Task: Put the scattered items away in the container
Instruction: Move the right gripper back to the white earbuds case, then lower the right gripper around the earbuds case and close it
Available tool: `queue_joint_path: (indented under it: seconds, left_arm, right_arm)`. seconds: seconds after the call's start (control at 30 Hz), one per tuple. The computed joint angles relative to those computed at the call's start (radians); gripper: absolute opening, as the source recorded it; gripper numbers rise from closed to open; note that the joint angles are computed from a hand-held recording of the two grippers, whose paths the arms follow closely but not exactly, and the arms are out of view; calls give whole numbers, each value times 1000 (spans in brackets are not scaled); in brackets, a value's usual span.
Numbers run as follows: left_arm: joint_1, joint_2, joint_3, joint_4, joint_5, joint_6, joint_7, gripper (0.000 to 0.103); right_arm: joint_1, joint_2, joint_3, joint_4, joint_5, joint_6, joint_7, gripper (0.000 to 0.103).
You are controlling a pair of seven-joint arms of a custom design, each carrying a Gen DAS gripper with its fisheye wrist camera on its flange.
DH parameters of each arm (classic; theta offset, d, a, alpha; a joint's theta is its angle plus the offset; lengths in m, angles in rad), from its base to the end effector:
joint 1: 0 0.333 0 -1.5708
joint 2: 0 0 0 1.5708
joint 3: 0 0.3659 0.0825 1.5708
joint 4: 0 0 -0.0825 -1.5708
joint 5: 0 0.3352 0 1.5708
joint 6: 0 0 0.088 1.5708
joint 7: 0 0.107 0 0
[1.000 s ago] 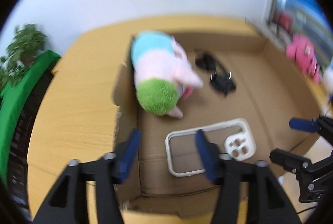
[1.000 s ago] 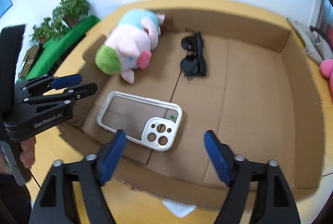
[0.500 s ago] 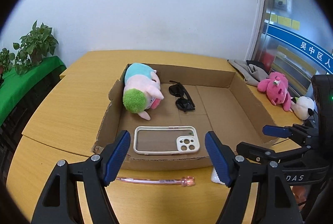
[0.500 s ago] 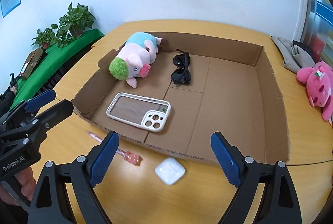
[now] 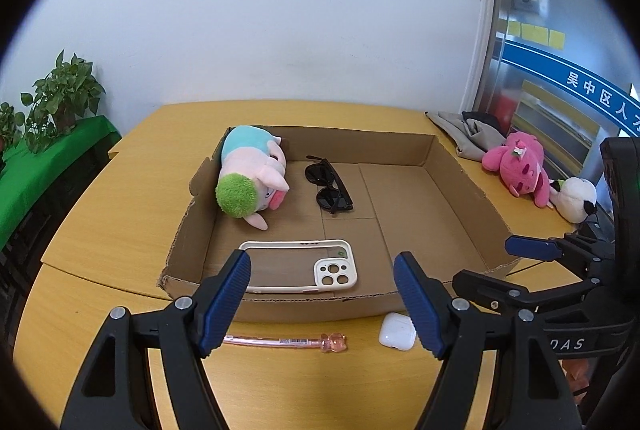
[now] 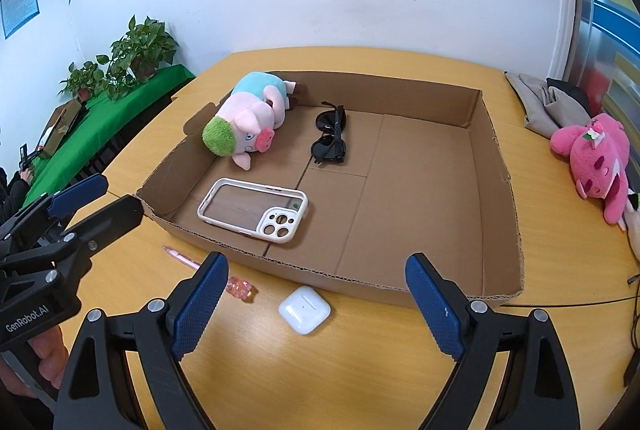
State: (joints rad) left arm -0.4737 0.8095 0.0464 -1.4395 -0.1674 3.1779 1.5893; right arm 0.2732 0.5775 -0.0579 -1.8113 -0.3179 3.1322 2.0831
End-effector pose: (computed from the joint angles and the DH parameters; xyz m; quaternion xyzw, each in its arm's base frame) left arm 0.7038 -0.3178 0.3860 -0.5281 0.7212 -0.3868 0.2265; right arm 0.6684 0.1823 0.3838 -0.6721 0.6448 -0.2116 0.2963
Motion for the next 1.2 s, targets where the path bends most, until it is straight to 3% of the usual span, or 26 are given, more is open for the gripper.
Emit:
queue_joint_path:
  seconds: [0.17,0.33,0.63,0.77,0.9,1.03,1.07,1.17,1.2]
  left_arm:
    - [12,1,-26,-1,5,-2,15,74]
    - [61,3,-95,-4,-3,-22,37,74]
    - [171,30,-250,-12,-8,-145,142,74]
    - [180,47,-266,-7,-28,-200,160,74]
    - [199,51,-296,-17,-46,-197,190,74]
    - [322,61,-470,-47,-112,-171,316,74]
    - [333,59,-485,-53,-129,-166,333,74]
    - [319,43,-459,-68,-156,-150,349,74]
    - [310,39,-443,-69,-162,-151,345,74]
  right_arm:
    - [-2,0,2,-6,1,0,-3,93]
    - [-17,0,16,-26,1,12,-15,93]
    - [-164,54,190,-106,24,5,-161,93]
    - [-210,91,244,-99,71,-10,-194,93]
    - [-195,115,235,-63,85,-6,-214,93]
    - [-191,160,246,1,105,-2,-221,92]
    - [-182,172,242,24,112,-16,-216,92]
    - [-134,207,202,92,119,-69,-203,86]
    - [-123,220,196,117,118,-95,-207,76]
